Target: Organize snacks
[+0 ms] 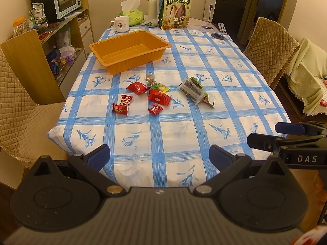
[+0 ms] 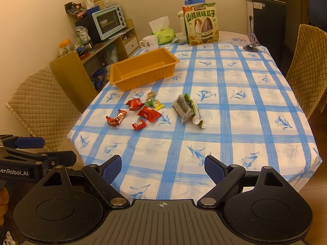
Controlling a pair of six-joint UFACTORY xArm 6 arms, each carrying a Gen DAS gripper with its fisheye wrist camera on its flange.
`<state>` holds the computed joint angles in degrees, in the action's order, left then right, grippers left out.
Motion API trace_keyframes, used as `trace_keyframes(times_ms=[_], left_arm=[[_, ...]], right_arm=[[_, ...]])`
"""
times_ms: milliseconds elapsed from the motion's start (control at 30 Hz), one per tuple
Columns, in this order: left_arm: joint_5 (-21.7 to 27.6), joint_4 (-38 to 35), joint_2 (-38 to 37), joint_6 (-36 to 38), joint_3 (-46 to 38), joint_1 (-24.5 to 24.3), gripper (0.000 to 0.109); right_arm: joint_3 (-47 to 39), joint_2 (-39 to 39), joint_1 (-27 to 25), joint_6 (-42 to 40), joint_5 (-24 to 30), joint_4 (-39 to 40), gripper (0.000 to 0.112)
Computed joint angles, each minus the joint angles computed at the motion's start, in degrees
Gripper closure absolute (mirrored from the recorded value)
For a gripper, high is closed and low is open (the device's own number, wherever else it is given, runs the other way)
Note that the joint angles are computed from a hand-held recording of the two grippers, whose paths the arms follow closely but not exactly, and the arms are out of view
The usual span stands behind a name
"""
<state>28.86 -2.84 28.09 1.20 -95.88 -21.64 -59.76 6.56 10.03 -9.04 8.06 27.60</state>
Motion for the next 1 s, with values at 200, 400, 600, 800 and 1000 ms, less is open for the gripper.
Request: trace_keyframes(times_ms=[200, 400, 600, 800, 1000], left_arm=[[0.1, 0.1, 0.1, -0.1, -0.1, 0.0, 0.006], [-0.2, 0.3, 0.5, -0.6, -0.3, -0.4, 0.006], [-0.2, 0.4, 0.7, -0.8, -0.5, -0.5, 0.006], [-0.3, 0.4, 0.8, -0.8, -0.5, -0.6, 0.006], [-0.2, 0.4, 0.7, -0.9, -0.5, -0.6, 0.006]], right_arm=[[0.0, -0.1, 0.0, 0.1, 0.0, 0.0, 0.025], [0.1, -0.2, 0.1, 0.6, 0.0, -0.6, 0.025], [0.2, -0.4, 0.0, 0.6, 0.1, -0.7, 0.025], [0.2, -0.6, -0.1, 0.6, 0.3, -0.7, 0.025], [0.2, -0.7, -0.2, 0.7, 0.4, -0.8, 0.025]])
